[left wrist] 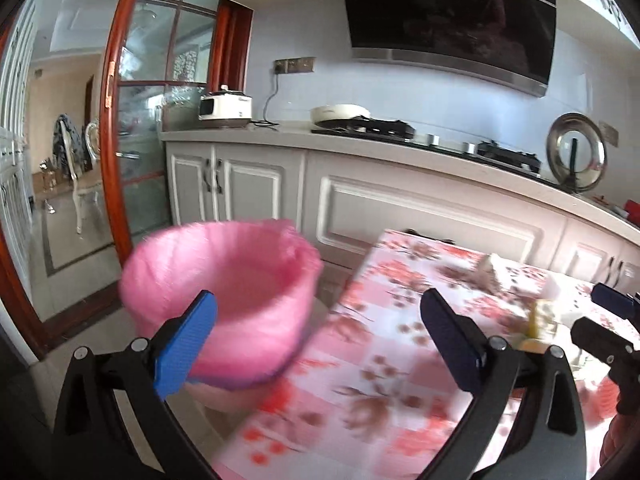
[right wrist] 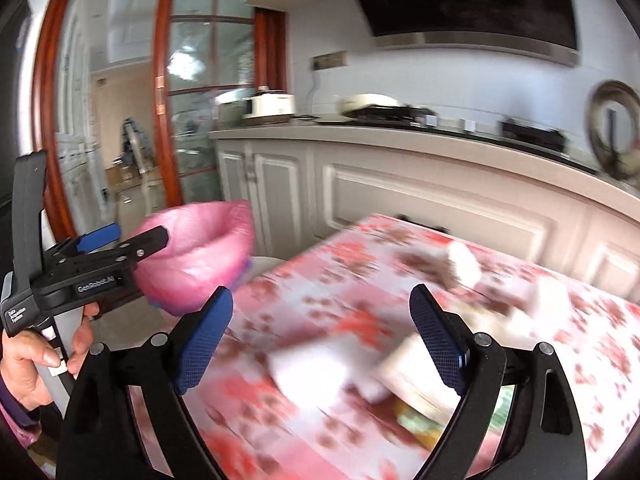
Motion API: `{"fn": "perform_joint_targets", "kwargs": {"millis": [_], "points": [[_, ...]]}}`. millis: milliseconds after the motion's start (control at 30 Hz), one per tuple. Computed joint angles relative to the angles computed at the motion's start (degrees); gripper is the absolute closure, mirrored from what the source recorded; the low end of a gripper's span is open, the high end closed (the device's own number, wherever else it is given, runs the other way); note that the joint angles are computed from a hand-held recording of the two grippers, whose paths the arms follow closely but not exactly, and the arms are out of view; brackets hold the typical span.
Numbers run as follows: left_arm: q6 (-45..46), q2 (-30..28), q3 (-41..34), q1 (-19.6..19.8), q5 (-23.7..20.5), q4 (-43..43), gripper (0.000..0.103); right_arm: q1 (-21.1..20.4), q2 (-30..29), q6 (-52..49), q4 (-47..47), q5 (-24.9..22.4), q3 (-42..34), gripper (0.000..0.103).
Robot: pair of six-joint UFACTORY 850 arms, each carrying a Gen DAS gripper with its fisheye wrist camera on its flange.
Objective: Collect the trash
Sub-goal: 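Return to the table and grasp the pink foam net with the right tool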
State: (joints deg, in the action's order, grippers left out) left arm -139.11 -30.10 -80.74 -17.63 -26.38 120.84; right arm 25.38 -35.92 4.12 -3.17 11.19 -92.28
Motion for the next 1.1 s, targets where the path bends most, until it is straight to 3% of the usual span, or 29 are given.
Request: {"fn": "perform_joint_targets", "kwargs": {"millis": [233,467,567,833,967,1100], "points": [[-5.4,-1.4,-0.3,-3.7,4.4,3.3,0.005,-3.2,10.0,-11.5,14.2,8.4,16.2,0.018],[-4.1,-3.6,-2.1,-7.1,8.9,5.7,0.005,-6.6,14.8,-15.2,21.1,10.4,25.6,0.018],[-0.7,-4.9,-3.5,-8.4,10.5,4.4,0.005,-7.8,14.9,-17.8,25.8,9.0,26.6,0.018],[11.9,-9.0,-9.8,-10.0,13.4,-5.2,0.005,-10.2,12.7,-14.9,27.0,3.7,25.7,0.018],[19.4,-11.6,-13.8,-10.0,15.8,-12.3,0.005,-10.0,11.0,-24.2,36.3,1.4,23.6,0.019],[24.4,-13.8,-17.1,-10.0,17.2,-17.1,0.005,-10.7,10.5,-19.9,33.7,0.2,23.6,0.032]]}}
